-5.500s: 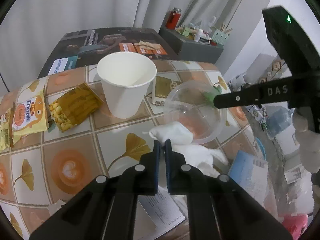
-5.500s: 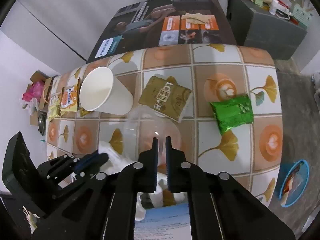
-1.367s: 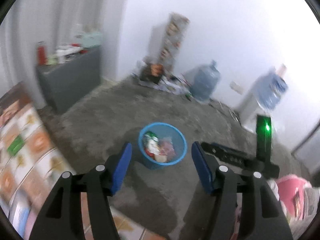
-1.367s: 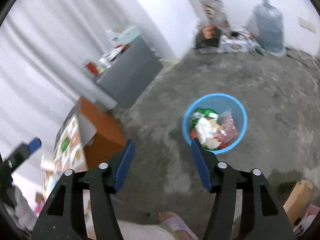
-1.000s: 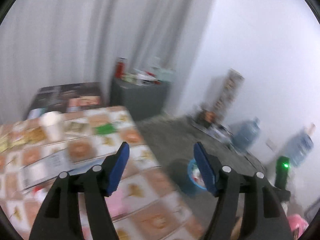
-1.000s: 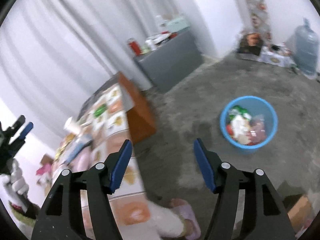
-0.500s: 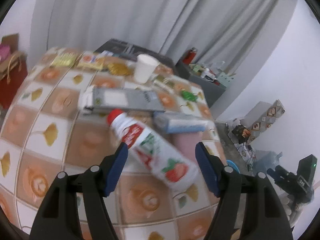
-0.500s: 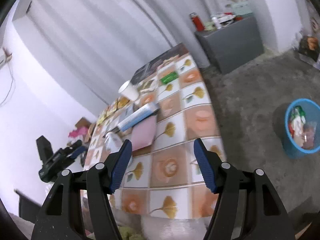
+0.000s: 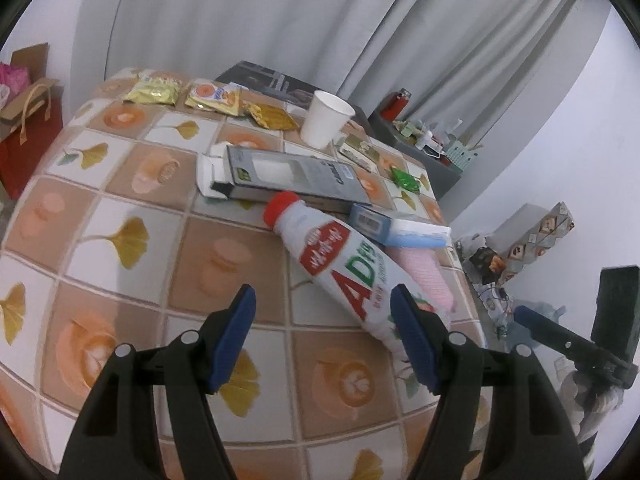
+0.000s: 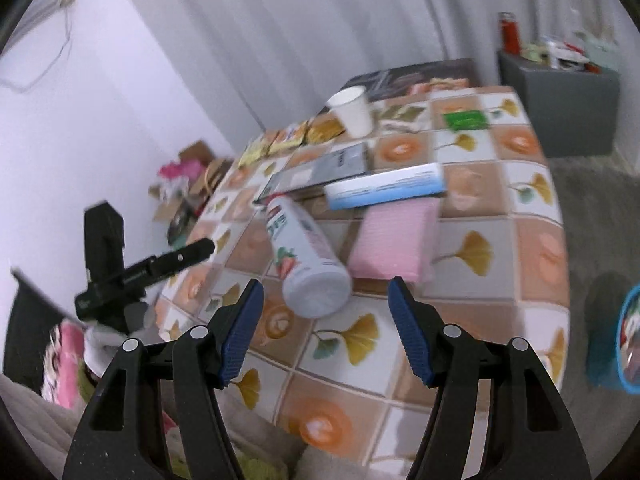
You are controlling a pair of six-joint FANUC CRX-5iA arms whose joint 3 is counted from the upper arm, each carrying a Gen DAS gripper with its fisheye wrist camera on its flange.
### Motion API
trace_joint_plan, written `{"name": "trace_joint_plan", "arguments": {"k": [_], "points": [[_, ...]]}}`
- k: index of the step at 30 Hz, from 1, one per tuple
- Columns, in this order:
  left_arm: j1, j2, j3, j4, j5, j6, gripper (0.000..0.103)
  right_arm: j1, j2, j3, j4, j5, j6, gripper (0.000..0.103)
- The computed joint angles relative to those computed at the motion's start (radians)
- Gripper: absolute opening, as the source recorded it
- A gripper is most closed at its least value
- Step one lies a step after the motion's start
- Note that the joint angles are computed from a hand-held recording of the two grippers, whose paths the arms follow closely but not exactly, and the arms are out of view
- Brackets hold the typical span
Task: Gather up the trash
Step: 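Grasp the white milk bottle with the right tool while the left grasps the CABLE box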
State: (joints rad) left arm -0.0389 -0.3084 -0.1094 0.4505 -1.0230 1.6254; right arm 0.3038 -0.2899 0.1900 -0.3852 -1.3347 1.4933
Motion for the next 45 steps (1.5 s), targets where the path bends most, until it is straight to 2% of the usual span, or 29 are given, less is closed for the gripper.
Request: {"name": "trace_joint_plan", "arguments": {"k": [4,9,12,15,18,21,24,26,30,35,45], "points": [[0.044,0.012,0.019,0.014,-0.017,-0.048,0.068,0.035,0.069,0.05,0.008,-0.019,0.034,0.062],[0.083,0.113,0.14,0.051,-0.056,-0.19,0.068,0.119,0.165,0.13,0.065,-0.05,0.103,0.063],[0.115,0.241,0.233,0.187,-0.119,-0.346,0.075,0.162,0.206,0.157,0.102,-0.062,0.151,0.066],[0.117,0.383,0.378,0.199,-0.183,-0.351,0.075,0.2,0.25,0.184,0.14,-0.082,0.199,0.069],[0.097,0.509,0.532,0.132,-0.212,-0.339,0.075,0.231,0.285,0.195,0.192,-0.084,0.215,0.069],[0.078,0.613,0.659,0.085,-0.26,-0.344,0.075,0.231,0.33,0.229,0.193,-0.113,0.227,0.069],[0.053,0.705,0.785,0.008,-0.333,-0.32,0.075,0.239,0.36,0.247,0.203,-0.137,0.228,0.069],[0.039,0.734,0.822,-0.038,-0.365,-0.321,0.075,0.238,0.372,0.258,0.197,-0.154,0.234,0.069],[0.023,0.732,0.805,-0.09,-0.375,-0.337,0.074,0.258,0.362,0.237,0.228,-0.148,0.233,0.064],[0.019,0.686,0.74,-0.115,-0.371,-0.384,0.066,0.261,0.344,0.217,0.24,-0.147,0.211,0.053],[0.015,0.556,0.603,-0.165,-0.365,-0.409,0.054,0.265,0.254,0.126,0.247,-0.141,0.137,0.052]]}}
